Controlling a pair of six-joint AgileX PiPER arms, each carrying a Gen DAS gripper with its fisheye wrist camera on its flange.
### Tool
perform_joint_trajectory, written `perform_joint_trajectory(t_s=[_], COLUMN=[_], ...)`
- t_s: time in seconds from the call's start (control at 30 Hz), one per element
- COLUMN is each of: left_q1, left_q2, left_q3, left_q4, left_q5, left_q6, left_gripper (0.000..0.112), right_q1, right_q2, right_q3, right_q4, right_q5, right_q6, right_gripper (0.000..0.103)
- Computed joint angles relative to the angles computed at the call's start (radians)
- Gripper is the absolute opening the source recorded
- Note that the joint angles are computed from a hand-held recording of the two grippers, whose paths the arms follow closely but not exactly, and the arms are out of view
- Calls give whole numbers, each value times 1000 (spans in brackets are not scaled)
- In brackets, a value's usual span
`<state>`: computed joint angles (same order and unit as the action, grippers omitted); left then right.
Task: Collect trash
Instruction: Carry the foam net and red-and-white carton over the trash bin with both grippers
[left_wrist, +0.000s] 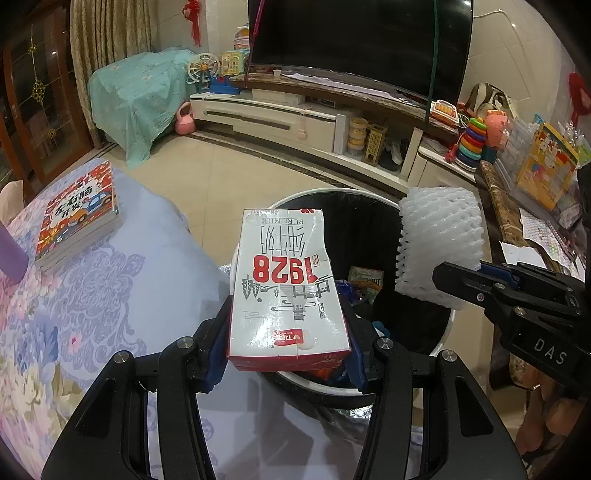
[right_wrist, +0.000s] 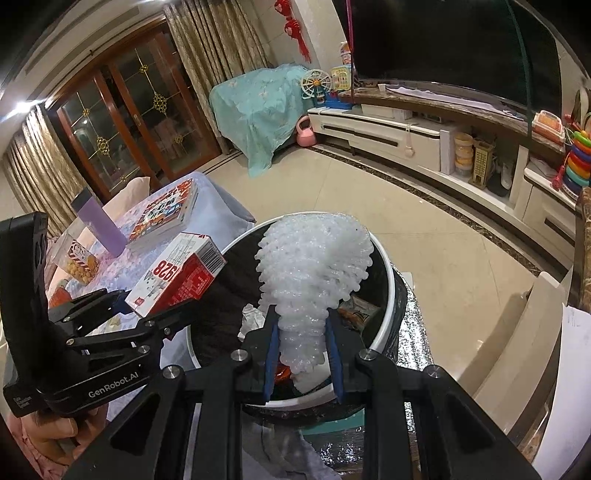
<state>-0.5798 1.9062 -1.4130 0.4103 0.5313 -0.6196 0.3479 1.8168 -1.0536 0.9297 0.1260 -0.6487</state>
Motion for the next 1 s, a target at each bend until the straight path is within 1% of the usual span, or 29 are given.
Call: perform_joint_trajectory(t_s=[0.17,0.3,0.53,1.0], left_q1=[5,6,4,10], left_q2=[8,19,35,53], left_q3=[-7,-18,-38,-56], left_q4=[-17,-19,-28,-45], left_q5=[2,8,20,27], left_q6=[14,22,34,58], left_gripper=[50,50,50,50], right_q1=[3,2,9,-6], right_q2=[10,12,18,29], right_q3=[-19,-23,-33,-53], right_q4=[-125,-134,-222,-255], right_q5=[14,16,20,53], right_q6=[120,130,219,229], right_gripper=[23,23,23,23])
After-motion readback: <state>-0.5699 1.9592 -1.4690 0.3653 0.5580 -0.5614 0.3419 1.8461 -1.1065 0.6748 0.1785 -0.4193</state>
